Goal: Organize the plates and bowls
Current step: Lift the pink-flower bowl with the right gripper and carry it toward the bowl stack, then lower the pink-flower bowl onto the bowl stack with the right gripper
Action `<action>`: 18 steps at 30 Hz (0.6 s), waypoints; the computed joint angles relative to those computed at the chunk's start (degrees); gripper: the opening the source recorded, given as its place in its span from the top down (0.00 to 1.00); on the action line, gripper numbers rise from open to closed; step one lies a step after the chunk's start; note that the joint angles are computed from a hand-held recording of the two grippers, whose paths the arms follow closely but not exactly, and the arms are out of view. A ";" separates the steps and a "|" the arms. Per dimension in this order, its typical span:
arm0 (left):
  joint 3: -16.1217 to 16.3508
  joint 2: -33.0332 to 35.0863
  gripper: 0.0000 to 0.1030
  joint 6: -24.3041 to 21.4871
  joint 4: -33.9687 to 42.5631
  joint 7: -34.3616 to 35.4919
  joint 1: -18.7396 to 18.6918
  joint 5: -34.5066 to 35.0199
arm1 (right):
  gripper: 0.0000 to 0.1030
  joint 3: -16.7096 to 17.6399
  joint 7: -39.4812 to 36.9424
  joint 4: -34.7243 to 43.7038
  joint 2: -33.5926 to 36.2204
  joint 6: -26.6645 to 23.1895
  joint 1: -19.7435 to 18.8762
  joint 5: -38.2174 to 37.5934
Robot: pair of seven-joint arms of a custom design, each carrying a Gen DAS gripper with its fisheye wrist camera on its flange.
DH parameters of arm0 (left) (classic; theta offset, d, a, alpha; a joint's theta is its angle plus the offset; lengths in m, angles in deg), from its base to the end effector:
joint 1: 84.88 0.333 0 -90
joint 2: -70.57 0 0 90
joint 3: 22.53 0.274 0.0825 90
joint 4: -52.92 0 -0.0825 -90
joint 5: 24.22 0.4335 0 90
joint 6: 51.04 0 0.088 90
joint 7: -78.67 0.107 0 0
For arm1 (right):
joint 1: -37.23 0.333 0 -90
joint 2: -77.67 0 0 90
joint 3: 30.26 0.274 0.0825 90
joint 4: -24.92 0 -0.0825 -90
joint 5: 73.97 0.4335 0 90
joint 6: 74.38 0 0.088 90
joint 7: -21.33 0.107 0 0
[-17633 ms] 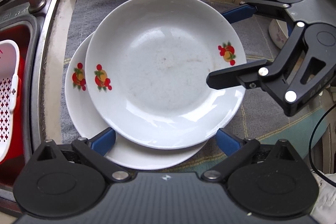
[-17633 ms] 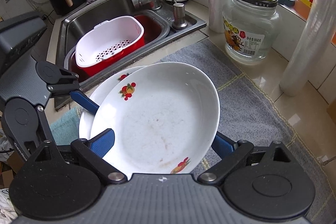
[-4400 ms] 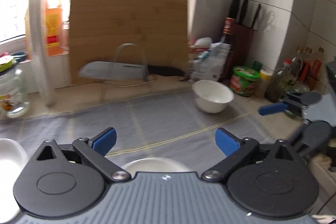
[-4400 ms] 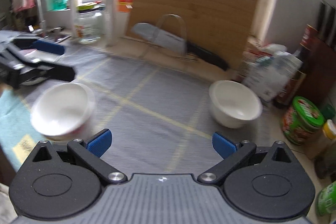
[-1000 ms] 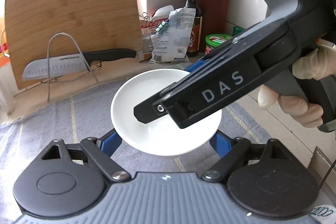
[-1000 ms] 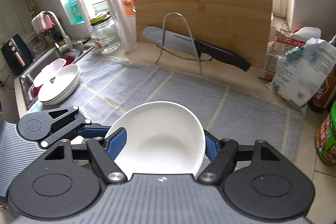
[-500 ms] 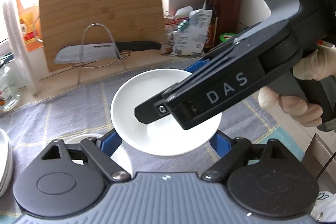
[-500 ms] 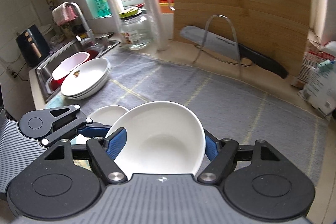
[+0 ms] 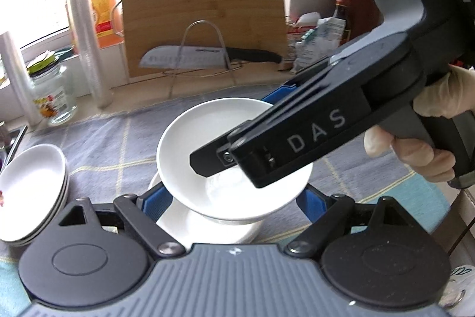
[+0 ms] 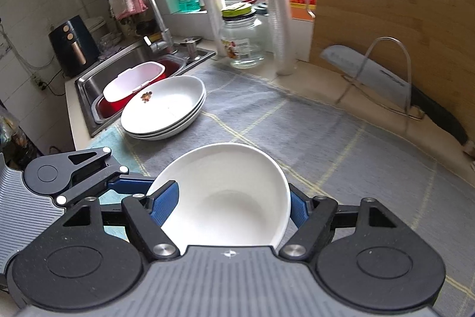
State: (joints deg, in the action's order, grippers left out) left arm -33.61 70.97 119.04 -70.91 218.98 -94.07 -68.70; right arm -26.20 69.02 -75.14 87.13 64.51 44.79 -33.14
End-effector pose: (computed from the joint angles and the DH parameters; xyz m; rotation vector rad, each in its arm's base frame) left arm 0.5947 -0.1686 0.4032 -1.2723 2.1875 -0.9969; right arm 0.6778 0.1397 0.4738 -2.0478 1.2000 -0.1549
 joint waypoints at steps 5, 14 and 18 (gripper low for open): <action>0.54 0.13 0.14 -0.86 -0.09 -1.03 0.73 0.88 | 0.22 0.50 2.12 1.70 1.95 0.25 0.88 -2.34; 0.44 0.94 0.14 -2.34 0.60 -0.62 1.72 0.81 | 0.22 0.98 5.51 3.20 3.96 -0.12 1.16 -6.11; 0.28 1.20 0.14 -2.70 0.70 -0.92 2.05 1.25 | 0.22 1.26 6.14 3.61 4.47 -0.23 1.04 -6.74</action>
